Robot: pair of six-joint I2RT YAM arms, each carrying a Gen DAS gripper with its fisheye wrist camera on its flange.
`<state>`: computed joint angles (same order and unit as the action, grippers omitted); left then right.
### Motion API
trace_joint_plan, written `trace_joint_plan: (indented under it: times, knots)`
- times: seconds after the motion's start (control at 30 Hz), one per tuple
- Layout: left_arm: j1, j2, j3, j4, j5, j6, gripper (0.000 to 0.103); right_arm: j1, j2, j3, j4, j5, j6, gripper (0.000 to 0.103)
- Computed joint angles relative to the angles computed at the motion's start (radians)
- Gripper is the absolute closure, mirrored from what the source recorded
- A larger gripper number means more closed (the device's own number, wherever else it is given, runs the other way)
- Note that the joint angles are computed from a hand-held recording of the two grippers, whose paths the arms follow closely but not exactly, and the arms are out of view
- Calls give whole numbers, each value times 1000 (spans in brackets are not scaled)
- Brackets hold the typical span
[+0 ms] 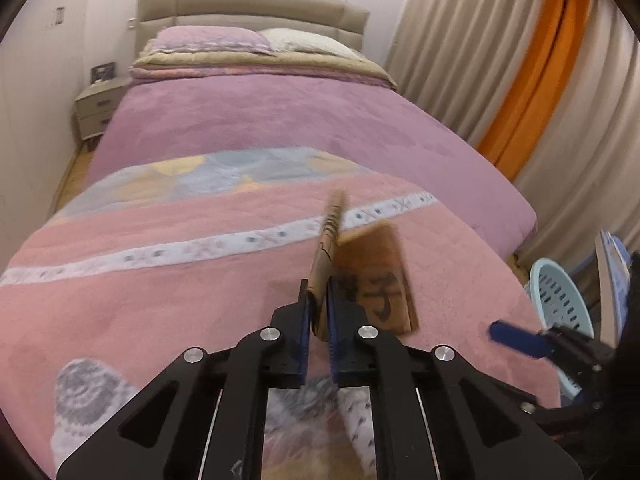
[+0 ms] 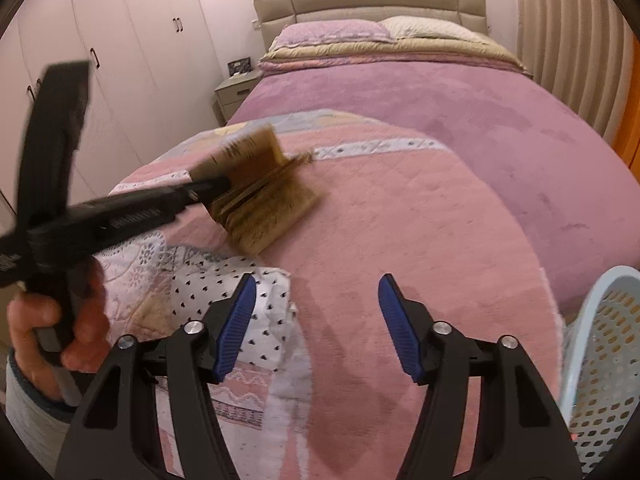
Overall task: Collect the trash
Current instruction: 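Grasp the brown cardboard with the left tool while the right tool grasps the white heart-print paper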
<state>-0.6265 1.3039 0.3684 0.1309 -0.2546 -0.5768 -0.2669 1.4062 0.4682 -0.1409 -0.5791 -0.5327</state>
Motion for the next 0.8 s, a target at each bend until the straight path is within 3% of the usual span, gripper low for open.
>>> trace_joint_plan:
  times: [0.13,0.33,0.53,0.6,0.7,0.8]
  knots:
    - [-40,-166,-57,-120,-96,-70,99,30,5,-8,-25,-2,-16,61]
    - [-89,-345,-135,-268,-208,-187,99,70,-35,-38,-82,-19,-44,62]
    - [-30,-399,-193,-247,-195,-185,98,85,-152,-78,-243,-32,-183,61]
    - [-27,-407,-211,-221,-196,-186,98,72,-182,-84,-247,-13,-198,61]
    - [-16,-392,-228,-181,-186,-181,98,92,-215,-103,-190,22,-164,44]
    - [-36,-370,-234,-169,-209,-196,98,148,-205,-88,-162,41,-124,39]
